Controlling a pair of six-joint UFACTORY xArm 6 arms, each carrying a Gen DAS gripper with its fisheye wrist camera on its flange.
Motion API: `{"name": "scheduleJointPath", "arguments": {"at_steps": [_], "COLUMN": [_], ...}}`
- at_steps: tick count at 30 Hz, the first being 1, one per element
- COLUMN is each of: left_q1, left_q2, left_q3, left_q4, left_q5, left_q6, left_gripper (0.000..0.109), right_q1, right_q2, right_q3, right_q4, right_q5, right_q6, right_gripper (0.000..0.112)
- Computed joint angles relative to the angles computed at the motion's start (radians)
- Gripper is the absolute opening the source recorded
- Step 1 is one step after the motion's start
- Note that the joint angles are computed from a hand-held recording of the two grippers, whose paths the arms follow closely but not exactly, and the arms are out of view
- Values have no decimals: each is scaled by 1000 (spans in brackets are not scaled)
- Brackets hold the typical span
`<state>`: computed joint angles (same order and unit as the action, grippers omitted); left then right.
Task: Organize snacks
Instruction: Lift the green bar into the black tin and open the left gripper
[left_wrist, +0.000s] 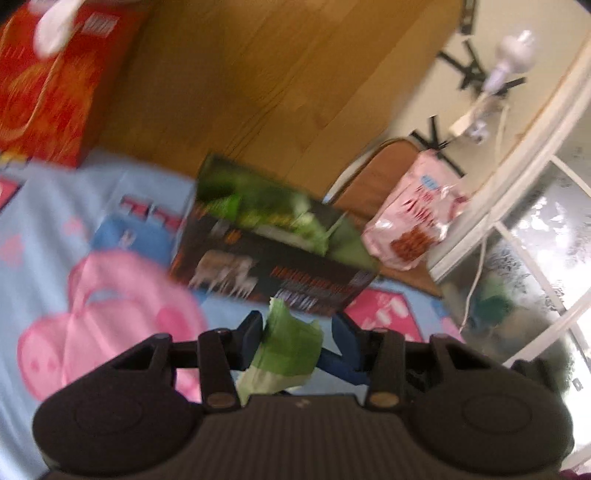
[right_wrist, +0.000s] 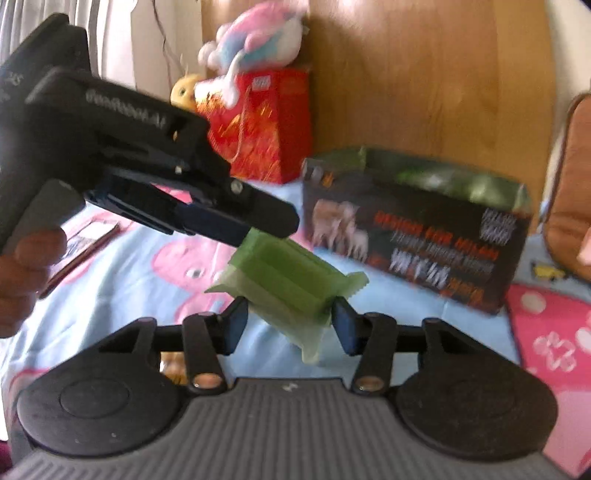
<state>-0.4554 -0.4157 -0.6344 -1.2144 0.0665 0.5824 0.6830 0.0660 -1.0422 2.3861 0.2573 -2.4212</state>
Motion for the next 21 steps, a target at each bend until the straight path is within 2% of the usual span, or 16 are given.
{"name": "scheduleJointPath", "arguments": {"at_steps": [1,4,8,12,13,15,18,20,21], "left_q1": [0,7,12,34,33,34,64,73,70], "left_q2": [8,49,127,241,274,347,419,452,461], "left_q3": [-17,-91,-214,-342,-364,-396,-420,-426,-428], "left_q4": [7,-4,-107,-226,-222,-131,-22,26,24], "left_q5": [-4,-9,-24,-4,-22,-56,-32,-32,-43], "left_q6": [5,51,209,350,347,257,104,41,50], "left_gripper": [41,41,42,42,42,42,43,44,44], "right_q1": [-6,-28,-59,-90,-97,-107,-112,-114,-118], "right_q2": [-4,-2,10,65,88,124,153,174,176], "right_q3": [-7,-37,-86,-162,-187,-217,-235,-256,-254], "right_q4": [77,200,390,529,562,597,666,667,657], "right_q5": [3,18,52,64,59,67,80,78,88], "right_q6": [-79,-183,-371,-520,-556,-596,-675,-670,-649], "right_gripper": [52,52,52,52,52,52,53,56,59]}}
